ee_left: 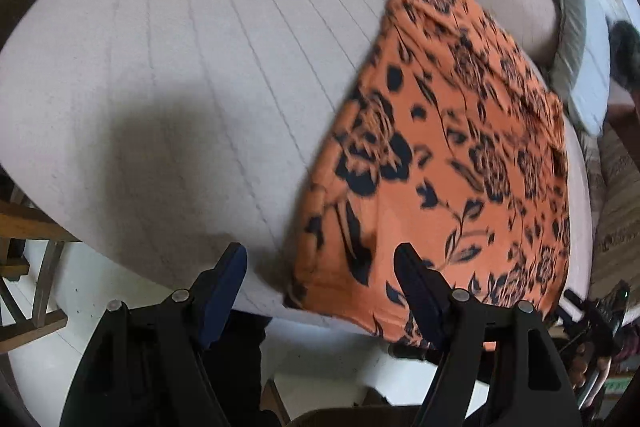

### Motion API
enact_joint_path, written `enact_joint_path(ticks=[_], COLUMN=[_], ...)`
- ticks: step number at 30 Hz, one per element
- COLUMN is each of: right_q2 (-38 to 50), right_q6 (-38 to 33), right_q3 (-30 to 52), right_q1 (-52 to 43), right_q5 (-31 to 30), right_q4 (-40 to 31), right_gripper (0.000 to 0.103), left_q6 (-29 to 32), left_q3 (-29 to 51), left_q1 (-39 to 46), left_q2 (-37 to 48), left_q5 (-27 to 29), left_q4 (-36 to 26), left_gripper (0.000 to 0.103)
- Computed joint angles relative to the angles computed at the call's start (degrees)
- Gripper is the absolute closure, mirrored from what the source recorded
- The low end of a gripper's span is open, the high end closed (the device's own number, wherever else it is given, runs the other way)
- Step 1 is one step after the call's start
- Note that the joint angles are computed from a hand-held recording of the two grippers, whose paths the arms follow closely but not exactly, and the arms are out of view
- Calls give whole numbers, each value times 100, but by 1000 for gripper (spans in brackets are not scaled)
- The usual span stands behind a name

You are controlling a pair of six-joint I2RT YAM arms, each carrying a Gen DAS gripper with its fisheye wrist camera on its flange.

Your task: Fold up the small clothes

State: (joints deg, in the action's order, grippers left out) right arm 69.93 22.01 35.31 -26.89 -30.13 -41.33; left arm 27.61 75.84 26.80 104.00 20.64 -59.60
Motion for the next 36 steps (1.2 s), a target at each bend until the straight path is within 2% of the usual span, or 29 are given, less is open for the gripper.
enact_joint_path(ticks=[1,5,7,9,10,11,13,14,15,16,18,22,23,24,25,26,28,33,35,36], right_q2=[38,105,207,227,237,249,266,248,231,216,193,56,67,51,23,-33,-13,740,340,170], right_q6=[-32,-129,-279,-352,-382,-403,-413,-383,-371,-352,-396,-773,-853,-909,-970,-967,-982,-1078,-911,-868], right_q3=[2,6,33,49,52,53,43,33,29,29,97,325,417,500,566,577,525,261,14,-13], right_q1=[-24,-65,-31,58,111,135,206,235,239,220,120,-609,-780,-917,-1028,-1110,-1218,-1045,-648,-328], right_q5=[-47,-194,-256,-289,-286,-252,-116,-62,-39,-70,-63,-265,-279,-227,-155,-142,-263,-389,14,336], right_q4=[8,-14,-45,-57,-48,-45,-30,-9,-6,-4,-140,-528,-640,-731,-804,-819,-740,-433,-176,-177], right_gripper=[39,38,39,42,55,76,89,91,92,92,92,87,75,62,29,22,22,22,26,31], left_q6=[91,60,134,266,328,377,448,406,404,321,227,229,222,226,252,266,225,254,216,267], left_q3=[-49,-192,-153,-17,28,-53,-166,-180,-161,-86,79,-133,-232,-318,-388,-392,-301,-225,-160,-110], left_q1=[-42,-31,28,105,124,104,20,-56,-58,-73,-8,-141,-197,-241,-281,-273,-231,-181,-195,-162], left_q2=[3,-48,-48,56,81,9,-101,-112,-92,-24,118,-45,-127,-201,-266,-270,-162,-78,11,47], left_q5=[-35,-153,-65,240,336,350,279,263,292,336,471,358,300,247,169,150,272,380,454,523], left_q4=[-21,187,158,-47,-140,-109,-15,25,-11,-98,-306,-39,88,201,310,341,281,190,110,10], left_gripper=[38,55,75,90,91,91,91,90,82,60,43,44,48,65,80,84,91,91,81,71])
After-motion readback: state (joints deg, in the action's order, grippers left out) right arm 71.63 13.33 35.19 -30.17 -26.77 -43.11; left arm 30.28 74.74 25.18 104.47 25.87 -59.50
